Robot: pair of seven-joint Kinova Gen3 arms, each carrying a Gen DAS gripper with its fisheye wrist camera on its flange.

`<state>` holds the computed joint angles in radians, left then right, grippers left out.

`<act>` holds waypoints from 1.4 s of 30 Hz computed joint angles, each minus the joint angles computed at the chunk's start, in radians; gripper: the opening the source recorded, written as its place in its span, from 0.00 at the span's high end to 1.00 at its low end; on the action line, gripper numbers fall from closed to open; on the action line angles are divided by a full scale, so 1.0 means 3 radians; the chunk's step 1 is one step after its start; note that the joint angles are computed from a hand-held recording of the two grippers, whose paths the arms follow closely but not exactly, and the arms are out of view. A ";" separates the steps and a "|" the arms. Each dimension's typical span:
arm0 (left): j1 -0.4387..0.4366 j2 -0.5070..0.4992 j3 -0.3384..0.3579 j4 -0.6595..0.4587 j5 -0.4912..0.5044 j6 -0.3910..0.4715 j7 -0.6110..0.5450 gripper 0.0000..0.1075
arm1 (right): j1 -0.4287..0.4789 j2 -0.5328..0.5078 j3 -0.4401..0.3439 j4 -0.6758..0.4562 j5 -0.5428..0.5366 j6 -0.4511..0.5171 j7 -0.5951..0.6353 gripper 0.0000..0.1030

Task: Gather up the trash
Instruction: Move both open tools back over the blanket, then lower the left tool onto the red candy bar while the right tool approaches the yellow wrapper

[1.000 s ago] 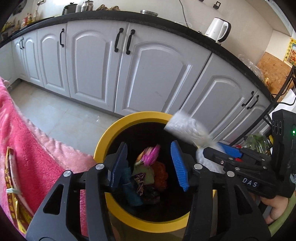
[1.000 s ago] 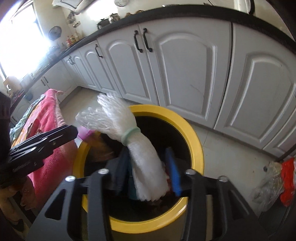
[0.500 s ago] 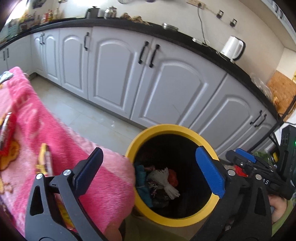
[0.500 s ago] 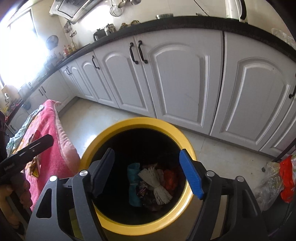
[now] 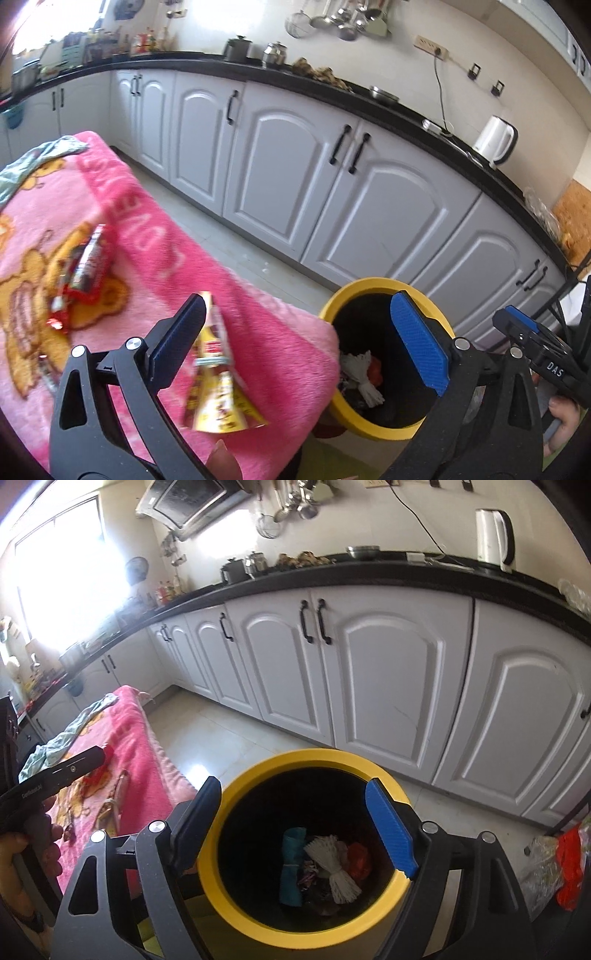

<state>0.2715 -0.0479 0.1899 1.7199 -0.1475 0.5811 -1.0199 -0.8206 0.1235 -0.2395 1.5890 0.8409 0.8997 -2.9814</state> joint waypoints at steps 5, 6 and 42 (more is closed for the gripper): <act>-0.0115 -0.0183 -0.0048 0.0119 0.0017 -0.0024 0.0021 0.14 | -0.0083 0.0046 -0.0023 -0.0108 0.0063 0.0037 0.0060 0.24; -0.0153 -0.0226 -0.0043 0.0148 -0.0019 -0.0029 0.0051 0.14 | -0.0104 0.0060 -0.0025 -0.0137 0.0073 0.0048 0.0075 0.24; -0.0930 -0.0652 -0.0511 0.0682 0.0522 -0.0089 -0.0484 0.14 | -0.0957 0.1149 0.0444 -0.1899 -0.0783 0.0137 0.1824 0.11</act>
<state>-0.0074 -0.2435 0.0367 1.9246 0.0090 0.5544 -1.1651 -1.1077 0.4681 -0.1062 1.0193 0.6060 0.9409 -2.4341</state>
